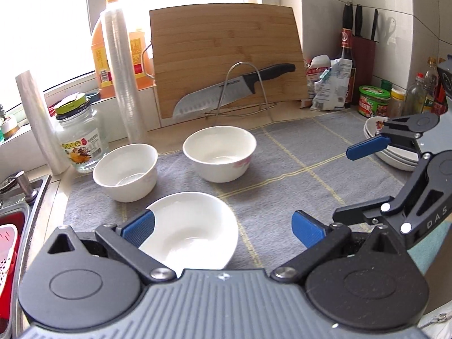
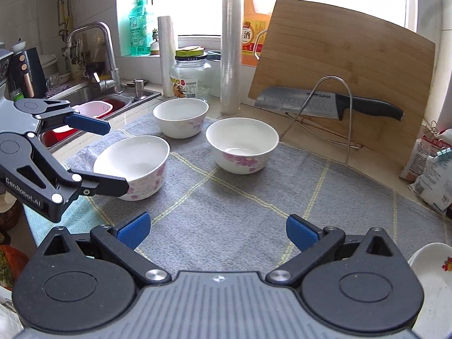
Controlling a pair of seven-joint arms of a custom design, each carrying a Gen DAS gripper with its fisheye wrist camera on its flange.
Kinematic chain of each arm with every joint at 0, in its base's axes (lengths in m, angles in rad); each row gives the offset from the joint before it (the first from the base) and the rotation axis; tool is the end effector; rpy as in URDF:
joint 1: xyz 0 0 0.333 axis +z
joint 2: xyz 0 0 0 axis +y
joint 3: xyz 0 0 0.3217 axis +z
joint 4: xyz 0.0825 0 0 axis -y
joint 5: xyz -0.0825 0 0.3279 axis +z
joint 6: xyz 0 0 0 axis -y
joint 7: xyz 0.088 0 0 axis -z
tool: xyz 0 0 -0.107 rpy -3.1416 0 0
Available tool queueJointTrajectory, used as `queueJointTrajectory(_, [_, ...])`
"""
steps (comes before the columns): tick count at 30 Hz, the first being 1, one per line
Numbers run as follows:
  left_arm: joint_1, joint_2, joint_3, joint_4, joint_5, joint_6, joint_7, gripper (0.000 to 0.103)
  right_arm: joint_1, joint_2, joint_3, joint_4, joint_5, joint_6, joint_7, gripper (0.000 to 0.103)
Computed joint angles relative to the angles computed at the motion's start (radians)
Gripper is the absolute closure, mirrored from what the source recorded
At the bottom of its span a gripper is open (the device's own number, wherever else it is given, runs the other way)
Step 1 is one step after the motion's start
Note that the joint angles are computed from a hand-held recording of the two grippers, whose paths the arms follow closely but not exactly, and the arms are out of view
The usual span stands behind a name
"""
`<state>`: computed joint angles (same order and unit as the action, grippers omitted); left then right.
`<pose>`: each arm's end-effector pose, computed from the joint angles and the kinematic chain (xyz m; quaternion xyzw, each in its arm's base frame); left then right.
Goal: Organize plates and bowls
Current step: 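Move the left gripper to a white bowl and close on its rim, then lift the white bowl with the left gripper and hold it up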
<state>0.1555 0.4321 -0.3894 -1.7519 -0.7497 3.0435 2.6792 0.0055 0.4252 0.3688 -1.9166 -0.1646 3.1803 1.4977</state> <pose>0.6498 -0.0577 0.4579 -0.4487 0.7707 -0.3631 0.2700 0.5984 0.2146 0.4331 -0.7828 0.4561 -0.2265 0.3576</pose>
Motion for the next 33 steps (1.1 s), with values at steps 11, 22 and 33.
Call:
queueJointTrajectory(11, [-0.021, 0.168, 0.176, 0.297, 0.219, -0.319, -0.243, 0.001, 0.295, 0.131, -0.216, 0.191, -0.088, -0.075, 0.087, 0.000])
queueJointTrajectory(22, [-0.006, 0.287, 0.167, 0.493, 0.305, -0.466, -0.324, 0.011, 0.395, 0.211, -0.296, 0.316, -0.155, -0.104, 0.123, 0.002])
queueJointTrajectory(33, [-0.005, 0.318, 0.156, 0.571, 0.317, -0.584, -0.290, 0.030, 0.383, 0.225, -0.274, 0.336, -0.170, -0.101, 0.100, 0.020])
